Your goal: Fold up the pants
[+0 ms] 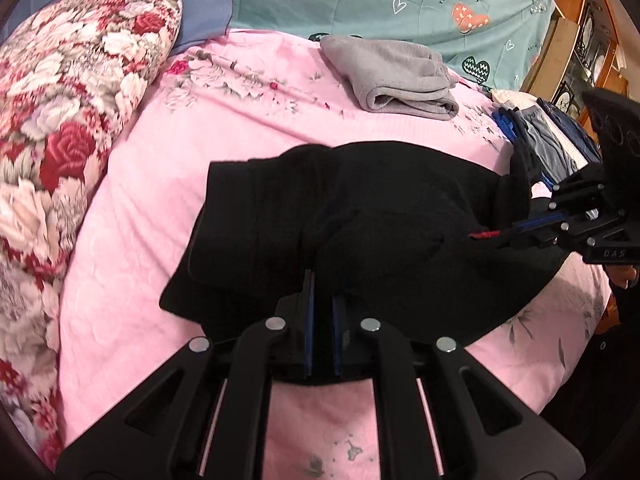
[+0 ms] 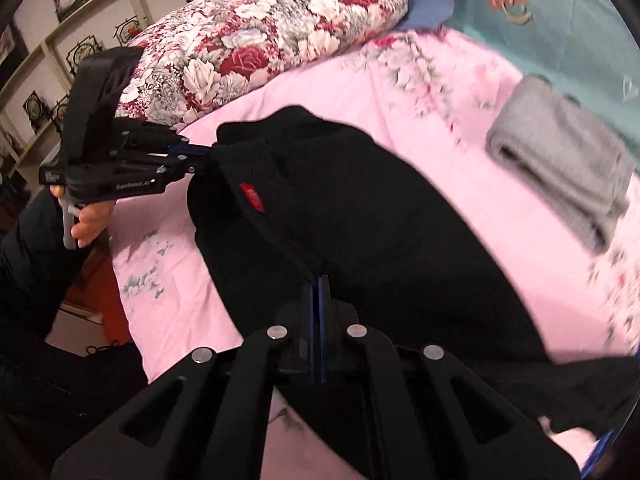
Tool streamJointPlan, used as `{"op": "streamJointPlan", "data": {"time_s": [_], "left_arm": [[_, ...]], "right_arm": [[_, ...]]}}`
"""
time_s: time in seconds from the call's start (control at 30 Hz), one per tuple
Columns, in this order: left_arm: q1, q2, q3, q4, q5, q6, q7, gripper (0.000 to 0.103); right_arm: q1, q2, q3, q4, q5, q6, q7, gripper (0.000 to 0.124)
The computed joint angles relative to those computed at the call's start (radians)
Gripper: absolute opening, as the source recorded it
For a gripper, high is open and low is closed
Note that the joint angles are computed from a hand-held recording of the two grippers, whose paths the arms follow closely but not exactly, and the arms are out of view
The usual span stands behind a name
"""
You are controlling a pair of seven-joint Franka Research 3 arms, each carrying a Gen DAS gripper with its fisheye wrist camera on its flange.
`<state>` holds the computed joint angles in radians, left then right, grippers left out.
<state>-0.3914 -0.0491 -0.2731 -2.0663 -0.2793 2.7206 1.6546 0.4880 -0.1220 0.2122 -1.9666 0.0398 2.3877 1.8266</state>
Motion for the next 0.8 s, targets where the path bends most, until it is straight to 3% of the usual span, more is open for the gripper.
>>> {"op": "streamJointPlan", "data": {"time_s": [0.47,0.73,0.8], "left_arm": [[-0.007,-0.036,0.015,-0.065,-0.052,0.006,0.015,0.011],[-0.014,-0.076,0.015,-0.135,0.022,0.075,-0.092,0.007],[-0.021,-0.073,0.031,-0.135,0.001,0.061,-0.087,0.014]], "right_arm": [[0.04,0.05,0.012,-0.008,0.045,-0.043,-0.025,0.002],[0.057,0.054,0.009,-0.016,0.041,-0.039,-0.008,0.002],[0.06,0.05,0.012,-0.014,0.036,-0.043,-0.023,0.002]]}}
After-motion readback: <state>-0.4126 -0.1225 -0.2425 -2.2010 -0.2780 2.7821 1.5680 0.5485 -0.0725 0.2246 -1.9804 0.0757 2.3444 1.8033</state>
